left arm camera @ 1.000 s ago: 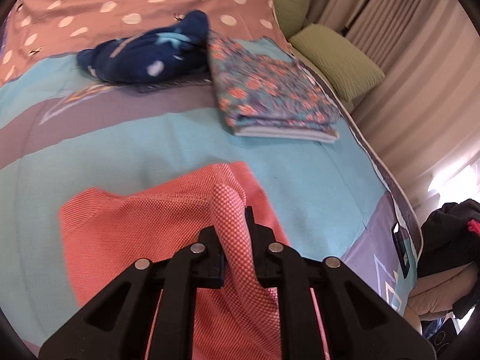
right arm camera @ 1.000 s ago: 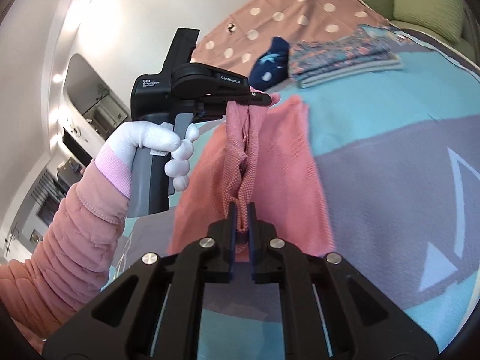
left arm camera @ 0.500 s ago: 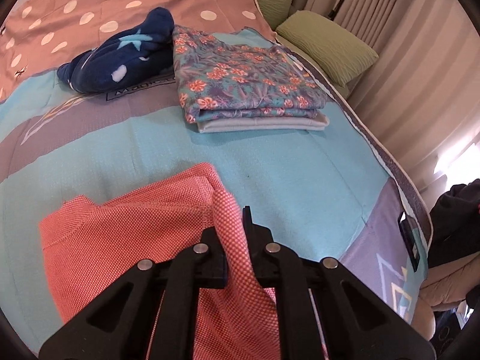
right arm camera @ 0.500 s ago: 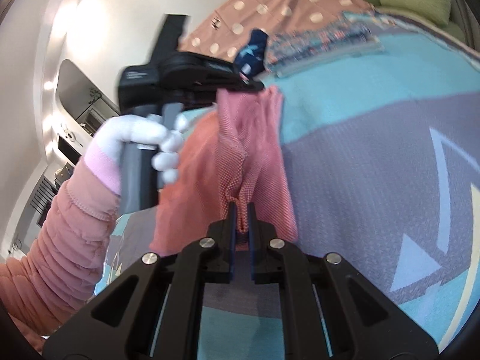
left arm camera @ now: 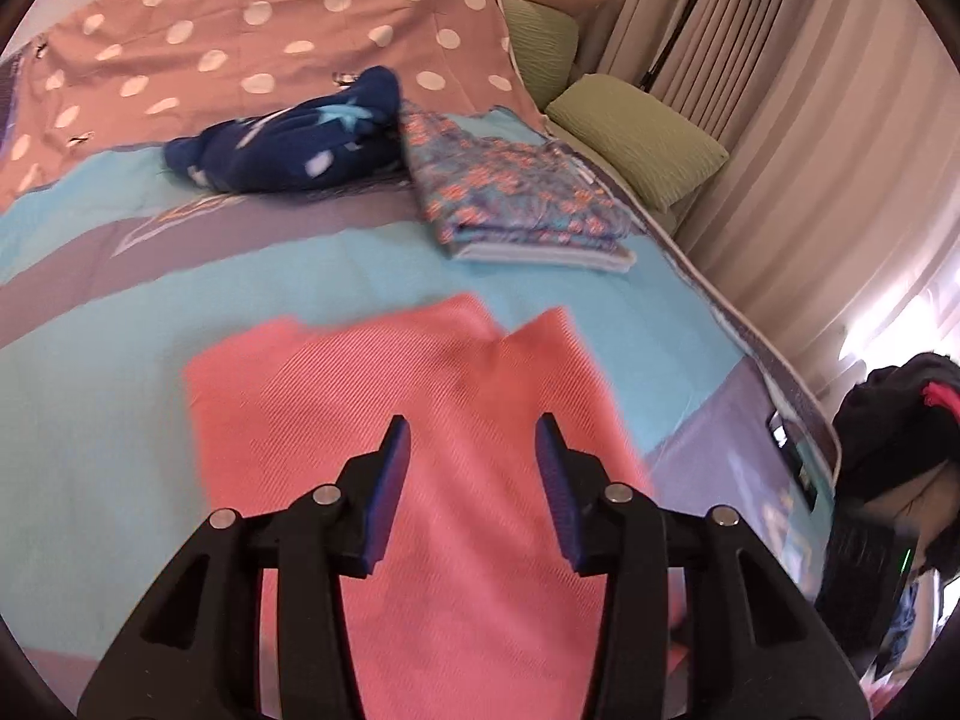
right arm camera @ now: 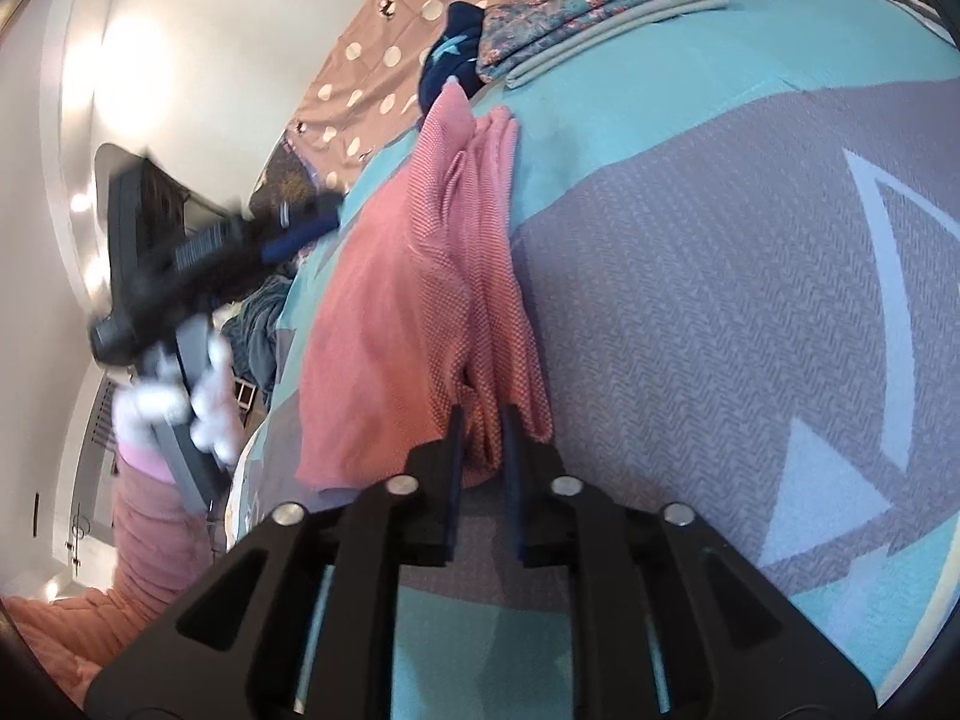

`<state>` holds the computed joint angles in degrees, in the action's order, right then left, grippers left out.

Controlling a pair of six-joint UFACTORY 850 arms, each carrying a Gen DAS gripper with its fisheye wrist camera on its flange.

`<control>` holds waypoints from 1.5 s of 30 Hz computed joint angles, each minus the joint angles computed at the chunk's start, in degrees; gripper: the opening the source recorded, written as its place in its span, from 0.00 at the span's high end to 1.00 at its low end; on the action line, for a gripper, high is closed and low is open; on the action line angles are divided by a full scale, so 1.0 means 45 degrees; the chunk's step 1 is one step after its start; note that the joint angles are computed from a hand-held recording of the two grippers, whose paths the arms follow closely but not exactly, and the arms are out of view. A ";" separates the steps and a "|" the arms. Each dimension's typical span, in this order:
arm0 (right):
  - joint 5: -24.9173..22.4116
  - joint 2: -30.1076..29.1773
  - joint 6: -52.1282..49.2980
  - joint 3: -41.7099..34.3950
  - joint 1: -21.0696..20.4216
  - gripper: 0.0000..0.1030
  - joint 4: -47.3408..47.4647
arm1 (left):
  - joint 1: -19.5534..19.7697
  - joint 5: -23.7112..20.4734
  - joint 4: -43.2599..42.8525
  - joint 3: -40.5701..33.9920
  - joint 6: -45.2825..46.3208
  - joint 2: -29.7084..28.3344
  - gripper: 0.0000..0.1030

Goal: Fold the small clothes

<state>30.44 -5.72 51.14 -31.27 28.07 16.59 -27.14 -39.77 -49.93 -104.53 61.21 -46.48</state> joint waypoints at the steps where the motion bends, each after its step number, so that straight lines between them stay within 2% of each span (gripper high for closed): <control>1: -0.0070 0.0161 -0.0065 0.0028 -0.0086 0.74 -0.0238 | 0.0138 0.0328 -0.0130 0.0663 0.0615 0.0340 0.57; 3: -0.0424 0.0520 -0.0906 -0.0018 -0.0258 0.52 -0.0046 | 0.0272 0.1259 -0.0103 0.1759 0.1510 0.0868 0.57; 5: -0.0958 0.0737 -0.1548 -0.0320 -0.0705 0.50 -0.0375 | 0.0343 0.1771 0.0033 0.2353 0.1855 0.1109 0.57; 7: -0.1410 0.0640 -0.1553 -0.0767 -0.1267 0.50 -0.1162 | 0.0430 0.1868 -0.0059 0.2640 0.2190 0.1097 0.57; 10: -0.2190 0.0132 -0.1556 -0.1691 -0.2134 0.51 -0.2133 | 0.0530 0.2130 -0.1153 0.2998 0.3311 0.1090 0.56; 12: -0.2268 -0.0399 0.0402 -0.2331 -0.2835 0.51 -0.4575 | 0.0605 0.2010 -0.1634 0.2958 0.3526 0.0973 0.56; 16: -0.1631 -0.1718 0.4969 -0.3653 -0.4083 0.53 -0.9719 | 0.0745 0.1856 -0.2784 0.3141 0.4544 0.0909 0.55; 19: -0.1582 -0.2638 0.6732 -0.4648 -0.4555 0.53 -1.1751 | 0.0813 0.1779 -0.3432 0.3267 0.5247 0.0894 0.55; 24: -0.1477 -0.4006 0.9227 -0.6149 -0.5058 0.53 -1.4310 | 0.0912 0.1328 -0.3331 0.3014 0.4844 0.0708 0.55; 26: -0.1742 -0.4462 1.0175 -0.6678 -0.5136 0.53 -1.5235 | 0.0915 0.1330 -0.3436 0.3051 0.4986 0.0716 0.55; 30: -0.1572 -0.5356 1.2105 -0.7613 -0.5273 0.56 -1.7237 | 0.0914 0.1355 -0.3670 0.3165 0.5305 0.0764 0.54; 31: -0.1673 -0.5425 1.2221 -0.7714 -0.5251 0.58 -1.7388 | 0.0924 0.1309 -0.3720 0.3160 0.5351 0.0754 0.53; 32: -0.1843 -0.5523 1.2579 -0.7898 -0.5235 0.74 -1.7805 | 0.0939 0.1260 -0.3780 0.3175 0.5415 0.0750 0.52; 33: -0.1949 -0.5573 1.2419 -0.7986 -0.5213 0.95 -1.7709 | 0.0949 0.1227 -0.3816 0.3182 0.5449 0.0751 0.52; 36: -0.1566 -0.5030 0.9251 -0.7630 -0.5034 0.95 -1.4835 | 0.1001 0.1106 -0.3921 0.3208 0.5487 0.0765 0.52; 39: -0.2037 -0.4132 0.5258 -0.7174 -0.4671 0.95 -1.1486 | 0.1131 0.0932 -0.4496 0.3319 0.5637 0.0846 0.52; 40: -0.2536 -0.4162 0.4382 -0.7331 -0.4588 0.95 -1.0896 | 0.1150 0.1033 -0.4749 0.3419 0.5761 0.0918 0.52; 42: -0.4180 -0.4836 0.4228 -0.8167 -0.4474 0.93 -1.1234 | 0.1089 0.1690 -0.5333 0.3715 0.6195 0.1142 0.52; 44: -0.5984 -0.5825 0.6200 -0.9103 -0.4435 0.88 -1.3288 | 0.1001 0.2316 -0.5574 0.3868 0.6387 0.1248 0.52; 45: -0.6352 -0.5985 0.7533 -0.9180 -0.4453 0.88 -1.4324 | 0.0993 0.2354 -0.5482 0.3833 0.6286 0.1224 0.52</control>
